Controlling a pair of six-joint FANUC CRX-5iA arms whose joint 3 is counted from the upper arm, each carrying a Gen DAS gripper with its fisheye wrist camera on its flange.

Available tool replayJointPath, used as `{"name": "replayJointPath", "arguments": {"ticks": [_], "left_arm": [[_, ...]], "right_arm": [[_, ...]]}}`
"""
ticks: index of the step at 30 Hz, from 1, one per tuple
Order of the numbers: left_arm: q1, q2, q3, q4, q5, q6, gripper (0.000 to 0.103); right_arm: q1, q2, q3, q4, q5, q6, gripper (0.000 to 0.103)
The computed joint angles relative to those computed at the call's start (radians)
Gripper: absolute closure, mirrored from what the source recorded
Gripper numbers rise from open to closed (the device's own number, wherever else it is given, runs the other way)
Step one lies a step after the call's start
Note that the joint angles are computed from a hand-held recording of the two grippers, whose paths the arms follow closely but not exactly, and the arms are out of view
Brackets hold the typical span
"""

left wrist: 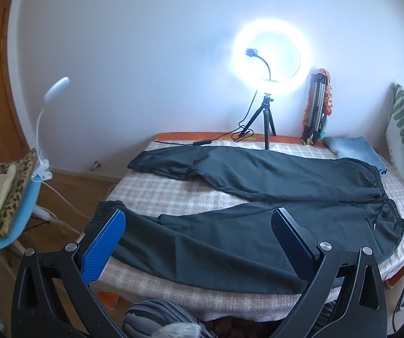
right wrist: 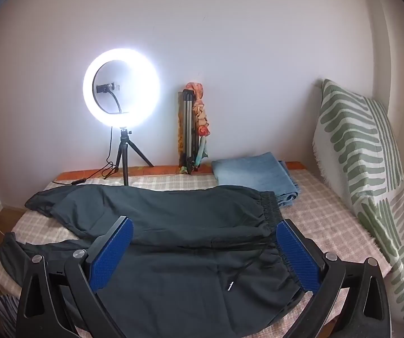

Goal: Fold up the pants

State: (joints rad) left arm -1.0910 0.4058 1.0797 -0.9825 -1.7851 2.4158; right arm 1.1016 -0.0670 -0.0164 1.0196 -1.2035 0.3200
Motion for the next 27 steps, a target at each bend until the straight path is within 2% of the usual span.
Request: {"name": "replayJointPath", "arguments": {"ticks": [4, 9, 27], "left_arm": [[0.007, -0.017, -0.021, 0.018, 0.004, 0.021, 0.000], [0.000, 0.000, 0.013, 0.008, -0.012, 0.019, 0.000], [0.022, -0.025, -0.042, 0.041, 0.027, 0.065, 0.000]], "right_arm": [[-0.005, -0.008, -0.016, 0.018, 0.015, -0.015, 0.000], [0.005, -0.006, -0.015, 0.032, -0.001, -0.019, 0.000], [-0.005, -0.005, -0.016, 0.031, 0.006, -0.008, 0.000]]}}
